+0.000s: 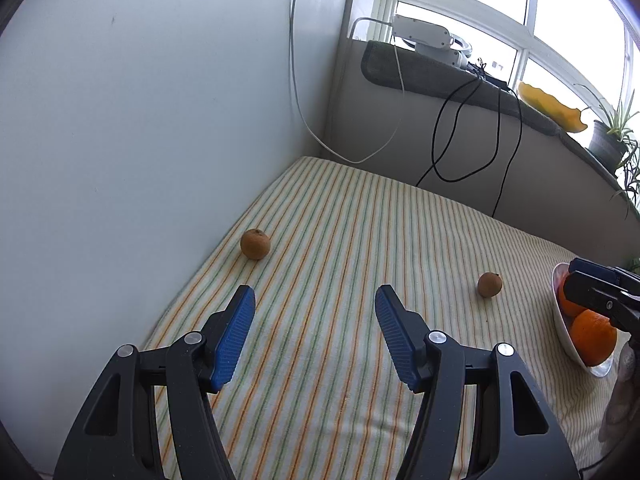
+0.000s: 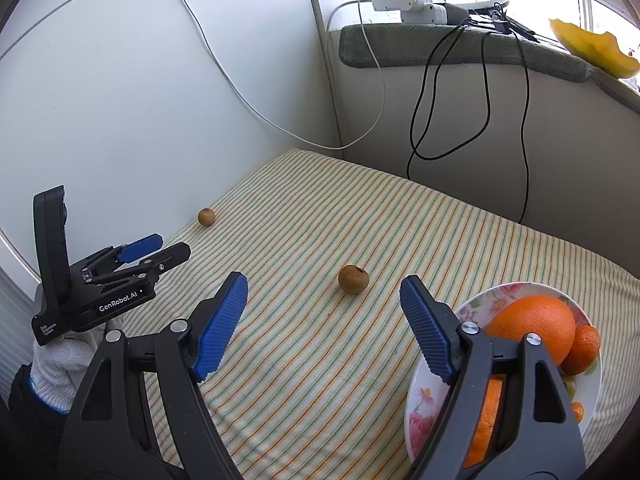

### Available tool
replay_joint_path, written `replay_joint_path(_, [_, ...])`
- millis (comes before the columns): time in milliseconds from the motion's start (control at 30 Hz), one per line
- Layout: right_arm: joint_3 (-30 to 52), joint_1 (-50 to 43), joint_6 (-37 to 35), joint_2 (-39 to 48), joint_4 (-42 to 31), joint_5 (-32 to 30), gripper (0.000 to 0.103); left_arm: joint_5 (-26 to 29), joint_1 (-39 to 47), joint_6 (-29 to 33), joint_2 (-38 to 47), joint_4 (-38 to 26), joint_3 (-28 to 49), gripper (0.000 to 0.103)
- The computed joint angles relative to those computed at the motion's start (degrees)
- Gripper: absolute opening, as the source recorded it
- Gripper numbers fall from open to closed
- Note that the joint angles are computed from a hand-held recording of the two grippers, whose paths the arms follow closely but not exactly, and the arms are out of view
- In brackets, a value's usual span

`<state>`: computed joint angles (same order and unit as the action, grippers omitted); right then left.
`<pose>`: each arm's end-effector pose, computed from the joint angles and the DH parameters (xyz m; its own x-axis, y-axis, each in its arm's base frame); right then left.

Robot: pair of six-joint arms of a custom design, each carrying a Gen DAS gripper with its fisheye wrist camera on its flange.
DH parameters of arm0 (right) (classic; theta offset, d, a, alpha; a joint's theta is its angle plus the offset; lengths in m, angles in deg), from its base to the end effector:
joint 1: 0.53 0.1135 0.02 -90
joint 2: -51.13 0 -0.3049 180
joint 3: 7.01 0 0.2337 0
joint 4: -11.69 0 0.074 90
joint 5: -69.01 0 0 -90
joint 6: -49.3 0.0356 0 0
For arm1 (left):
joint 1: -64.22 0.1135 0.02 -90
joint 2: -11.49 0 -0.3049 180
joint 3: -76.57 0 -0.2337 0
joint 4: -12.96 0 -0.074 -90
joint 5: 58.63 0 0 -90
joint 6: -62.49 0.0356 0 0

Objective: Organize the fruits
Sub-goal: 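Move both open tools from the plate toward the two small kiwis on the bedspread, then grasp one small kiwi with the left tool while the right tool grasps the other kiwi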

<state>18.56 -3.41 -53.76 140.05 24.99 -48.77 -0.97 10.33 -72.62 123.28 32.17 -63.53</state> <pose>0.1874 0.0072 0.1286 -0.6883 -0.1656 -0.7062 -0.4209 0.8841 0.2030 0.1739 -0.2060 0.0917 -0.6789 -0.0850 -0.7293 0.0148 0.9915 -0.1293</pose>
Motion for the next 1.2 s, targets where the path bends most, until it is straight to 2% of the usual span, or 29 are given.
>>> replay_joint_path(100, [-1.71, 4.7, 3.83, 5.72, 8.36, 4.76, 0.064, 1.5, 2.27, 1.05, 1.01, 2.15, -0.38, 0.059])
replay_joint_path(167, [-1.96, 6.58, 5.99, 10.16, 13.07, 7.13, 0.064, 2.63, 3.63, 1.96, 1.87, 2.93, -0.03, 0.054])
replay_joint_path(267, [-1.86, 7.17, 8.43, 15.54, 17.92, 8.08, 0.064, 3.33, 5.2, 3.58, 2.85, 3.06, 0.66, 0.052])
replay_joint_path(400, [-0.98, 7.32, 9.75, 19.52, 20.67, 9.47, 0.063, 4.16, 6.6, 4.81, 4.08, 3.5, 1.32, 0.047])
replay_joint_path(567, [0.42, 8.11, 10.19, 22.03, 21.43, 11.35, 0.062, 5.57, 8.04, 6.12, 5.65, 3.96, 2.19, 0.044])
replay_joint_path(667, [1.63, 9.29, 10.51, 23.42, 20.82, 12.55, 0.052, 5.79, 8.43, 6.6, 6.29, 3.67, 2.79, 0.043])
replay_joint_path(1000, [4.2, 11.27, 10.25, 24.72, 18.41, 15.0, 0.052, 6.81, 11.16, 9.01, 7.43, 1.47, 5.85, 0.043])
replay_joint_path(1200, [6.31, 15.39, 8.34, 24.58, 15.98, 19.92, 0.048, 7.89, 12.75, 9.76, 8.54, -0.06, 7.74, 0.041])
